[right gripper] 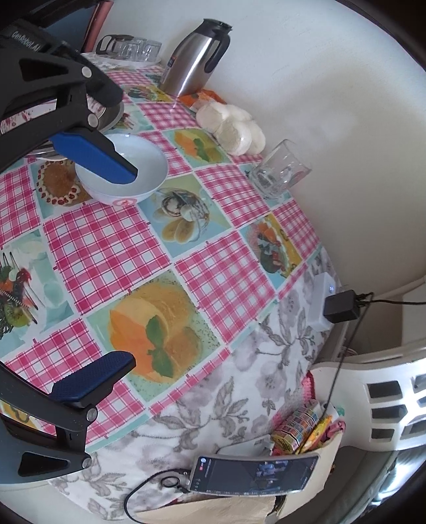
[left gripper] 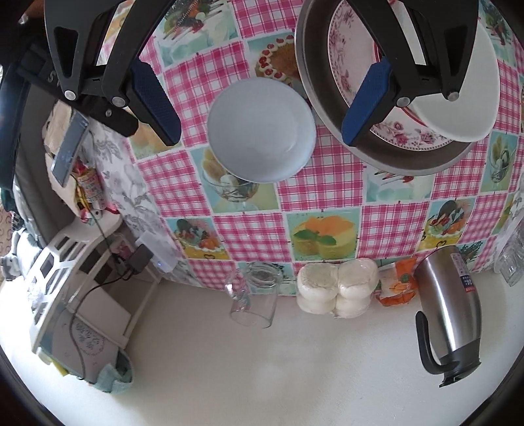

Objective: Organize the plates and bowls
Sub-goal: 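Move both grippers to the rim of the pale blue-grey bowl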

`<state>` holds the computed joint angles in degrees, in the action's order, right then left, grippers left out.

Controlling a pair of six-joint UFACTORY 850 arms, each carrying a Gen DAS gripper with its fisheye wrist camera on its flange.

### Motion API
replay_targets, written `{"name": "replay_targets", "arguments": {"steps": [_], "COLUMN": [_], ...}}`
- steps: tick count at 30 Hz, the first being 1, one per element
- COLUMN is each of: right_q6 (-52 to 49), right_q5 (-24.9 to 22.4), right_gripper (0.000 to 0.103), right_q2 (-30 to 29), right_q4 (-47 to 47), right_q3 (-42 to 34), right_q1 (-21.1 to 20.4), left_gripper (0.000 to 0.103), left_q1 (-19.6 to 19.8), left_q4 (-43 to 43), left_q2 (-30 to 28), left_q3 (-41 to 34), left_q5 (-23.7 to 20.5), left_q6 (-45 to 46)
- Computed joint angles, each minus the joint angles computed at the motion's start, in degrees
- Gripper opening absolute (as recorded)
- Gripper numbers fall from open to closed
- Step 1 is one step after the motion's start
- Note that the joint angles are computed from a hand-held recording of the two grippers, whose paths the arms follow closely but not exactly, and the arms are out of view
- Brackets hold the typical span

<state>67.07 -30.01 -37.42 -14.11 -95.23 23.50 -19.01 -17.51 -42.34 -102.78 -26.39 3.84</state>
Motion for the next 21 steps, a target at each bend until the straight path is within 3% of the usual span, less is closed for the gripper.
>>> {"name": "replay_targets", "arguments": {"steps": [5,17,21], "right_q6": [-4.7,-11.2,-13.4], "right_q5": [-1.4,-3.8,-4.9], "right_gripper": [0.103,0.103,0.103], "right_q2": [-2.5,-7.4,-9.7], "right_q4": [3.5,9.3,10.9], "right_q3": [-2.8,-8.3,-11.5], "right_q1": [-0.1,-0.2,0.3], "left_gripper": [0.099,0.098,0.098], "left_q1": [-0.7,0.5,0.5], "left_q4": [8.7,5.3,4.1], "left_q2": [-1.9,-6.5,-6.4], "left_q3": [-2.5,-7.7,-7.7], "left_q5": [0.1,-2.4,-1.3], "left_q6": [-6.4,-5.4,-3.0]}}
